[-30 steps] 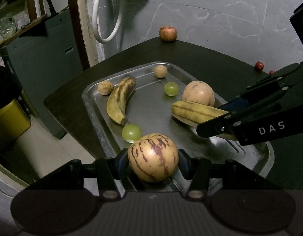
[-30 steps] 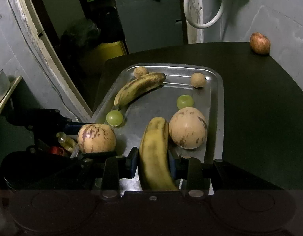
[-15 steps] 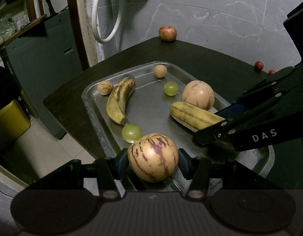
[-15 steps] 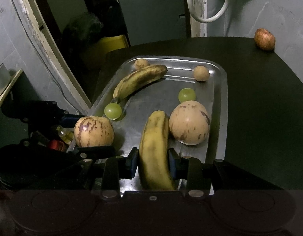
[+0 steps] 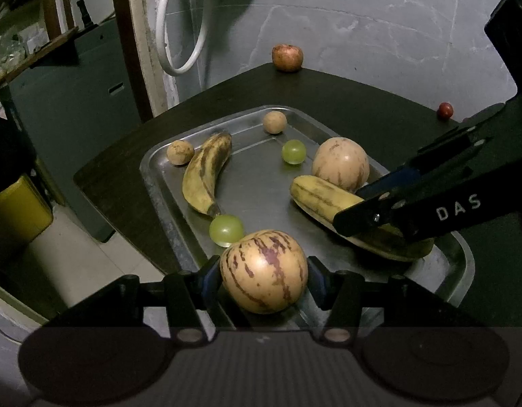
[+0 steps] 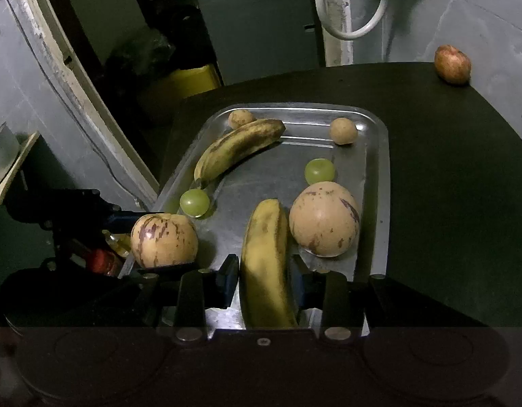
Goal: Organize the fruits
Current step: 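Lower the banana into the tray and open the right gripper while the left gripper lowers the melon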
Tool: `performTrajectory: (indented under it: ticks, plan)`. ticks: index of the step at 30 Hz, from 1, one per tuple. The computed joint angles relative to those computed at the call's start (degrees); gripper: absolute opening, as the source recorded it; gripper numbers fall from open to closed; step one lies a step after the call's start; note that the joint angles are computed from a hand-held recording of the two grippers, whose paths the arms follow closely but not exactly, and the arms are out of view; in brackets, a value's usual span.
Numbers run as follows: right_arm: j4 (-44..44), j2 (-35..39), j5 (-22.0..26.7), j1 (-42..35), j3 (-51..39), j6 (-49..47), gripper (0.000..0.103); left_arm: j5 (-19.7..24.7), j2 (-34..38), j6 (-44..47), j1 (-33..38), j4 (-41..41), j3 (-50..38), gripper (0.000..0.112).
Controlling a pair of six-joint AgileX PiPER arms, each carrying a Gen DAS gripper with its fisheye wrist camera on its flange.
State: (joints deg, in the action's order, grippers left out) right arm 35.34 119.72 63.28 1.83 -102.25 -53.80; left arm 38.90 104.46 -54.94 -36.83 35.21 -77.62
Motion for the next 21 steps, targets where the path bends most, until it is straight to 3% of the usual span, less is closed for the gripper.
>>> performTrajectory:
  ticks: [8,13,21]
  plan:
    - [1.9,-1.2,0.9,-0.8,0.3,0.1,0.038,0.5,0.3,0.0,-0.2,0.2,-0.5,0.059]
    - [3.3,-2.0,1.6,-1.5,-0.2,0.4,0.041,0.9,0.3,-0.3,-0.6,0.6,-0.8,0.067]
    - [5.1,-3.0,2.6,-2.7,-1.2,0.6,0.043,1.8,0.2,-2.1,-1.0,2.3,-1.1,0.071]
